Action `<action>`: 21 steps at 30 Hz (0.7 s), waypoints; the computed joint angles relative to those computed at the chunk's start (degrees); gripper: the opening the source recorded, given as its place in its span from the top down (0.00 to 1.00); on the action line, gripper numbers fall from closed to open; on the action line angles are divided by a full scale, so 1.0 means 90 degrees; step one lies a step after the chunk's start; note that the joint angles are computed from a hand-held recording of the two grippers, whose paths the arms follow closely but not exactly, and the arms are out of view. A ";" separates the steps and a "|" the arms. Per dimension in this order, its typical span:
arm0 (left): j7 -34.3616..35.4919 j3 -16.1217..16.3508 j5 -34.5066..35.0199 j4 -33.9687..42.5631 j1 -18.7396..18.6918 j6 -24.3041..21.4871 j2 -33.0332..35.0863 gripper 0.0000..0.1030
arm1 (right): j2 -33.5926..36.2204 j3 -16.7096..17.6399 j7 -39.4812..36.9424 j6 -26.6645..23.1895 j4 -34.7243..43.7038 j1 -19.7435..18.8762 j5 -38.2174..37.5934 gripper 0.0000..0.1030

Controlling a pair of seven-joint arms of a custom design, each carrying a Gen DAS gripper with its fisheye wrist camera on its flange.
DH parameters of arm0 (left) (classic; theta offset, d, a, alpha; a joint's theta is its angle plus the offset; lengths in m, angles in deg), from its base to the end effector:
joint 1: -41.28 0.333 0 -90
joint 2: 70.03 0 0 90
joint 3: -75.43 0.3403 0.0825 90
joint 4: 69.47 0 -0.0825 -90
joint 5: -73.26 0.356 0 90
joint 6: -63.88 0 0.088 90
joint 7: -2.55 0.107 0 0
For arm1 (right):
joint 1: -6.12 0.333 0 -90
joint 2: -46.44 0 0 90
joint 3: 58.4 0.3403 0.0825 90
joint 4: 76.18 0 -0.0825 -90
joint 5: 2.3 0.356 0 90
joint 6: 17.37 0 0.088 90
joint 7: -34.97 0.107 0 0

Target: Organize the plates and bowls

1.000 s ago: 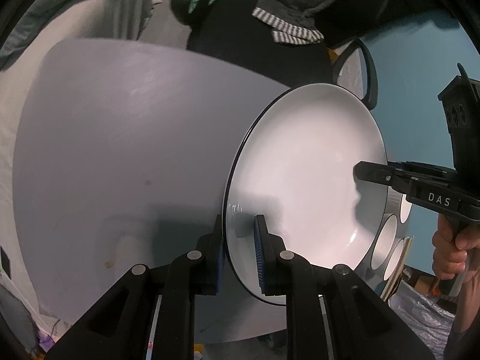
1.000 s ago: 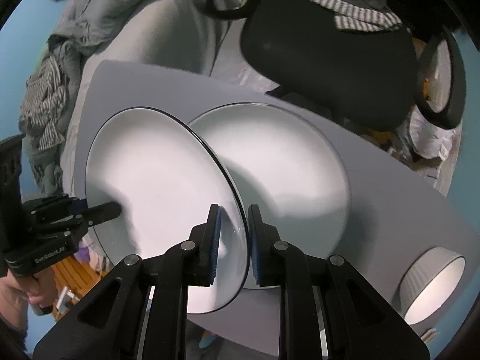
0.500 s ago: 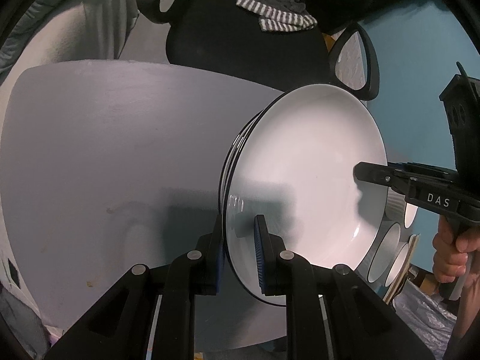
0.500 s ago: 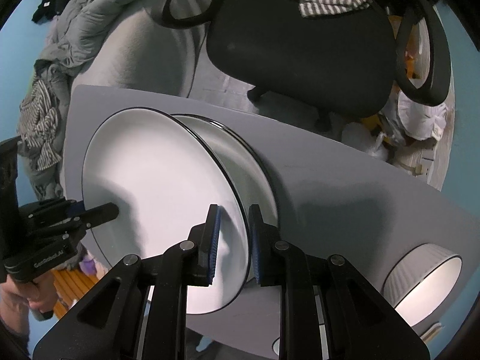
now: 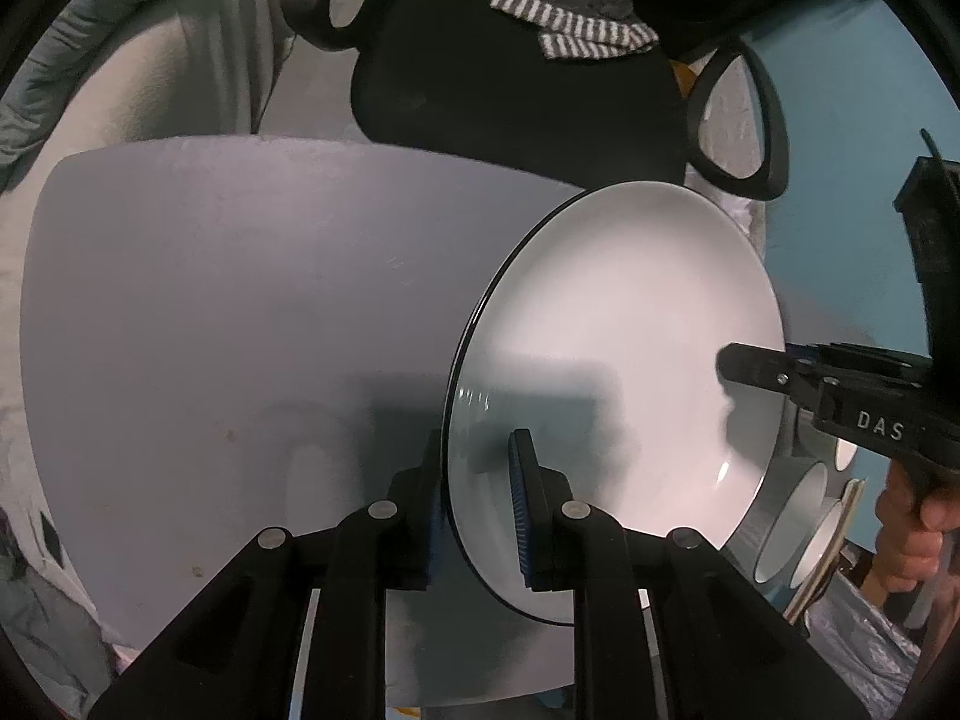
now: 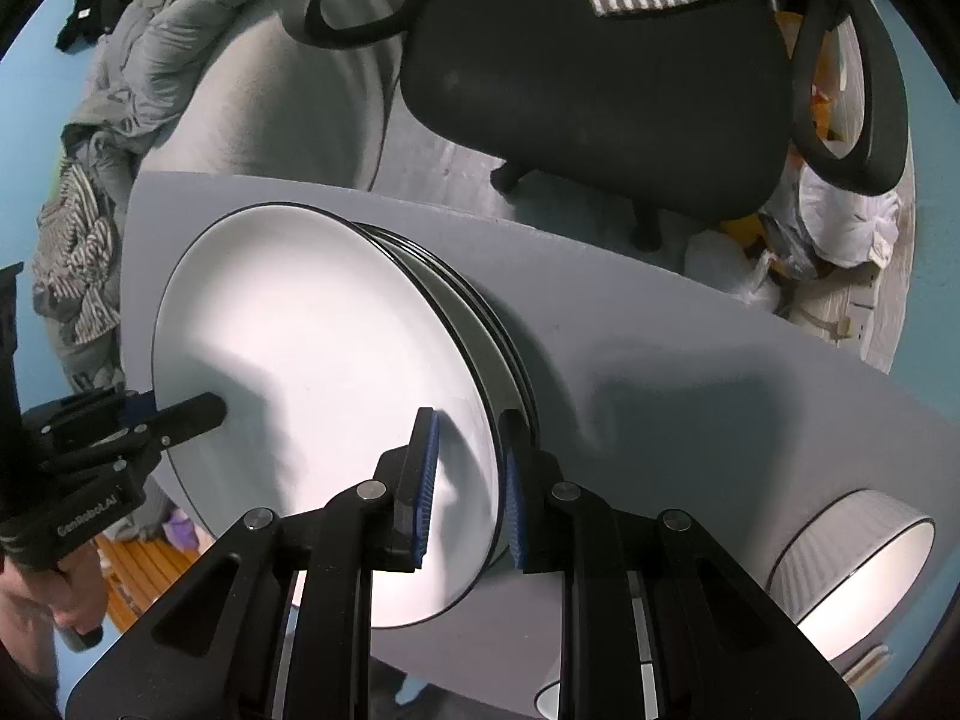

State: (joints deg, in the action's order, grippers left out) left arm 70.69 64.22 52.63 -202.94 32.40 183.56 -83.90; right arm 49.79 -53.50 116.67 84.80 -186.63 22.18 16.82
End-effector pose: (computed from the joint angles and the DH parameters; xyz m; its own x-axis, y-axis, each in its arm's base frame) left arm 0.4052 -0.1710 0.4720 0.2222 -0.9464 0.2345 -0.9728 -0.1991 0.1182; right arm 0.4831 0.2143 0.4818 0.3466 -0.8773 -0.3319 -0.8940 -0.4161 0.1662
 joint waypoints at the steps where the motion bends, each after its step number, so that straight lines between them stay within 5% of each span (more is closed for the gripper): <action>1: -0.0011 0.0001 0.0005 0.0001 0.0003 -0.0016 0.0032 0.82 | 0.0014 0.0013 0.0027 -0.0014 0.0008 0.0018 -0.0059 0.81; 9: 0.0081 0.0044 -0.0133 -0.0090 0.0019 0.0019 -0.0021 0.82 | 0.0031 0.0090 0.0263 -0.0113 0.0092 0.0166 -0.0520 0.77; 16: 0.0027 -0.0009 0.0132 0.0011 0.0041 0.0038 -0.0045 0.68 | 0.0117 0.0096 0.0519 -0.0385 0.0309 0.0195 -0.0512 0.52; 21: -0.0039 -0.0008 0.0218 0.0017 0.0055 0.0052 -0.0116 0.64 | 0.0151 0.0097 0.0743 -0.0497 0.0495 0.0200 -0.0733 0.48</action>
